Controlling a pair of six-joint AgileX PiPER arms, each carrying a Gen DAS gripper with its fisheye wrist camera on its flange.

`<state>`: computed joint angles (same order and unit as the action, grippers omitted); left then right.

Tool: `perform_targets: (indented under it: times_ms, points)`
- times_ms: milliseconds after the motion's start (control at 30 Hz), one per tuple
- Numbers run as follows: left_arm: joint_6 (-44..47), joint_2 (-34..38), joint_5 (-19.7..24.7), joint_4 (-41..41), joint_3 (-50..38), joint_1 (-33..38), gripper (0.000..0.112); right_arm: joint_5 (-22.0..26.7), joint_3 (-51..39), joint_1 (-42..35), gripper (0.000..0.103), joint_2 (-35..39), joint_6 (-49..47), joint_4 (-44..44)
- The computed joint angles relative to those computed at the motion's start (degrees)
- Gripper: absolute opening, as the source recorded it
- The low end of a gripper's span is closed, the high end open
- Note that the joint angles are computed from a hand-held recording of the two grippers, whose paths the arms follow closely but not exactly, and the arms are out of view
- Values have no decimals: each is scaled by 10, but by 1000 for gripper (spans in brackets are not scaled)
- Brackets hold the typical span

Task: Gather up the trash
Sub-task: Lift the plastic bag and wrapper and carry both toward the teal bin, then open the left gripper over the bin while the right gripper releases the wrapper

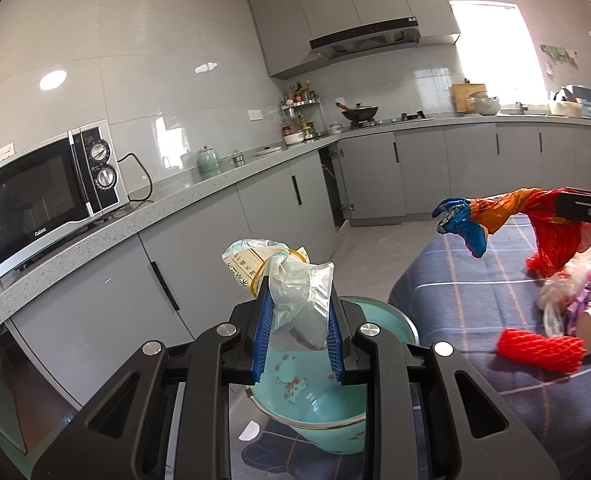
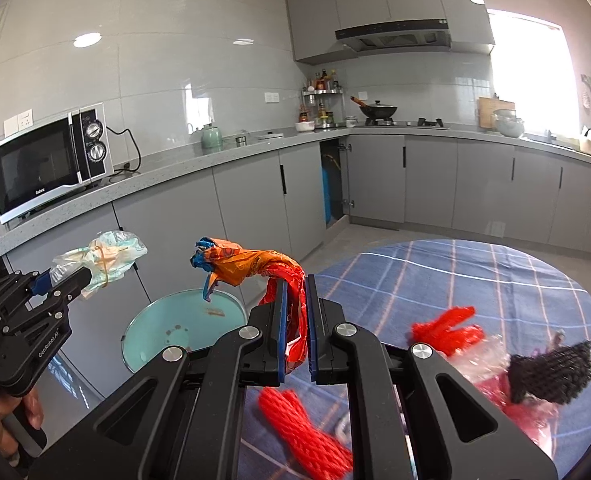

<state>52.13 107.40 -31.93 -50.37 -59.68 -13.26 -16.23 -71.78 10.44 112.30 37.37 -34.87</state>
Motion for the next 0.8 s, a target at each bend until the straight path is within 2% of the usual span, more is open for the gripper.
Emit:
perform_targets:
  times_ms: [500,800]
  points:
    - [54,49,26,-48,-68,36,25,49,-122,37,9,75,149,-151]
    - [106,85,40,-96,-120,52,26,66,-194,52,9,123,311,-311]
